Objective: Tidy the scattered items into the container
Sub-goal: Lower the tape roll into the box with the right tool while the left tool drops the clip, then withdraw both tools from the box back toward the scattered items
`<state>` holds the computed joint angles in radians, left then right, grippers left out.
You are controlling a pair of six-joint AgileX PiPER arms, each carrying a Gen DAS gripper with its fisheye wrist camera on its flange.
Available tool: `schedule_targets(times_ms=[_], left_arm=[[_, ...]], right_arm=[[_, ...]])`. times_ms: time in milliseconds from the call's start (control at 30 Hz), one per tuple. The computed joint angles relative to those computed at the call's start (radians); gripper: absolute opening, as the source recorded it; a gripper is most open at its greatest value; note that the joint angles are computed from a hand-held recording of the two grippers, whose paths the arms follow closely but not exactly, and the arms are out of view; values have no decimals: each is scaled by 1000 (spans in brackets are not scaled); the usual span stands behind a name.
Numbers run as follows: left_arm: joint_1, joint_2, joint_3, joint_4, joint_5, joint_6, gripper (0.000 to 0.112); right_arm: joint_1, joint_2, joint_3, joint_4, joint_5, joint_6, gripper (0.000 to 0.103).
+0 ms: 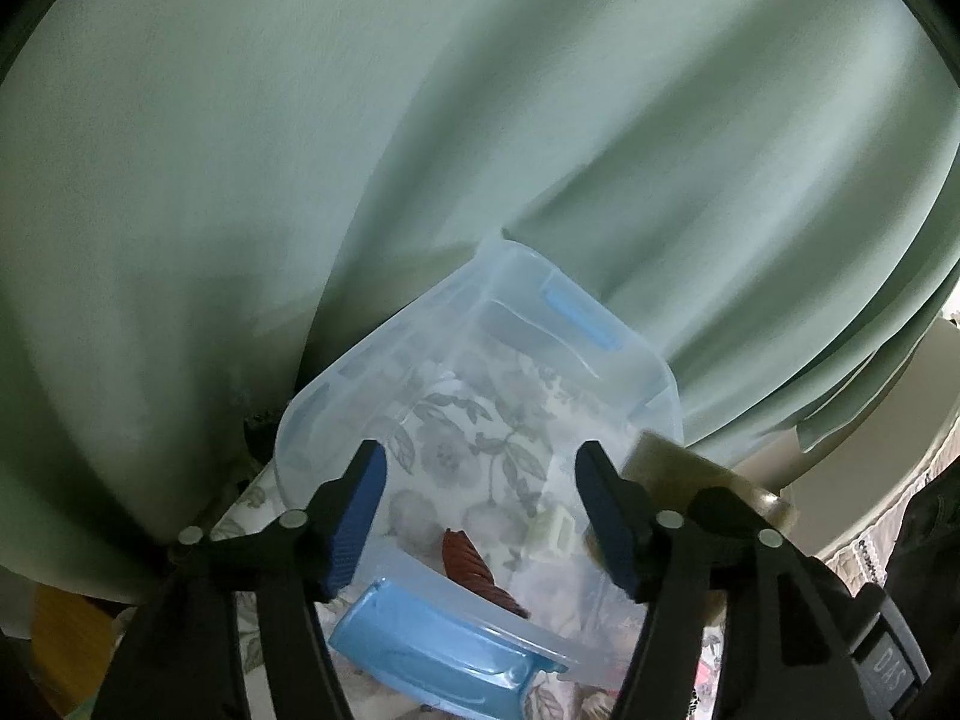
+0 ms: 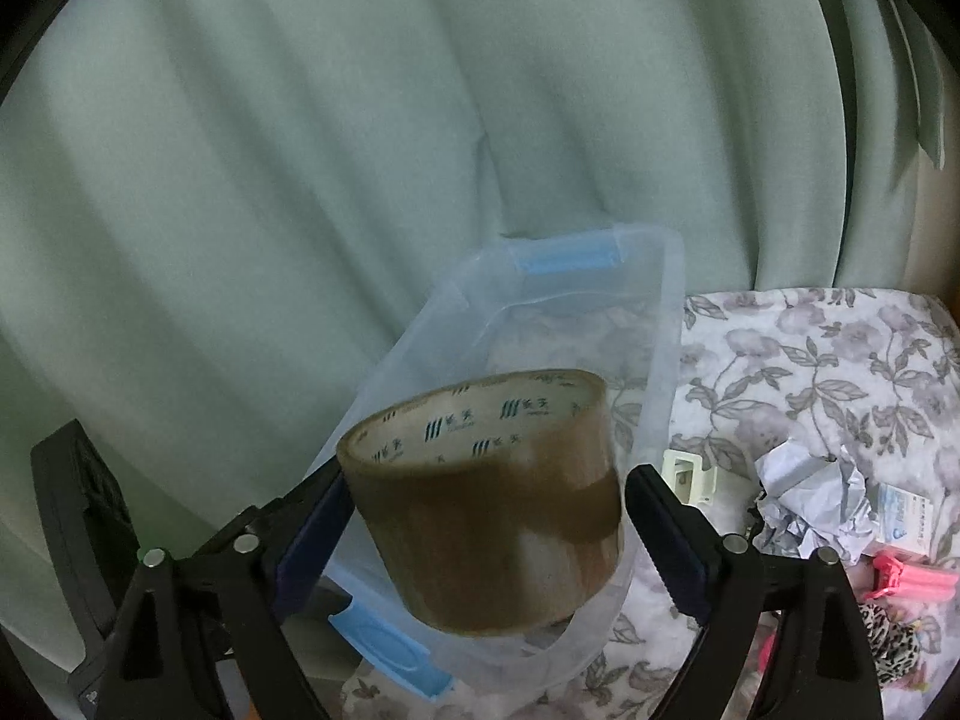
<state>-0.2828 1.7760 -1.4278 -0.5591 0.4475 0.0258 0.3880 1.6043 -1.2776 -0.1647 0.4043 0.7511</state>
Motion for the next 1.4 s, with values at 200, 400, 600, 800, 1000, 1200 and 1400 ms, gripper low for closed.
schedule_targets(times_ms=[200,400,600,800,1000,1200,1400], left_arm=[[-5,-1,-11,34,6,-20,72],[-12,-26,-16,63,25,-16,73],[-33,-65,-12,103,40,-22,73],[-91,-114,-3,224,44,-104,74],[-165,-167,15,341,46,-187,74],[-254,-207,21,488,58,-306,75],[-361,-241,21,736,87,-505,81]], right_arm=[[-6,-10,19,-28,-19,27,97],[-12,-57,66,-25,-31,40,97],[-8,-143,134,-71,-42,103,97],[-6,-249,209,-148,-42,189,97],[18,-370,283,-323,8,357,103],[52,-502,355,-468,71,480,103],[107,-625,423,-605,148,584,103]])
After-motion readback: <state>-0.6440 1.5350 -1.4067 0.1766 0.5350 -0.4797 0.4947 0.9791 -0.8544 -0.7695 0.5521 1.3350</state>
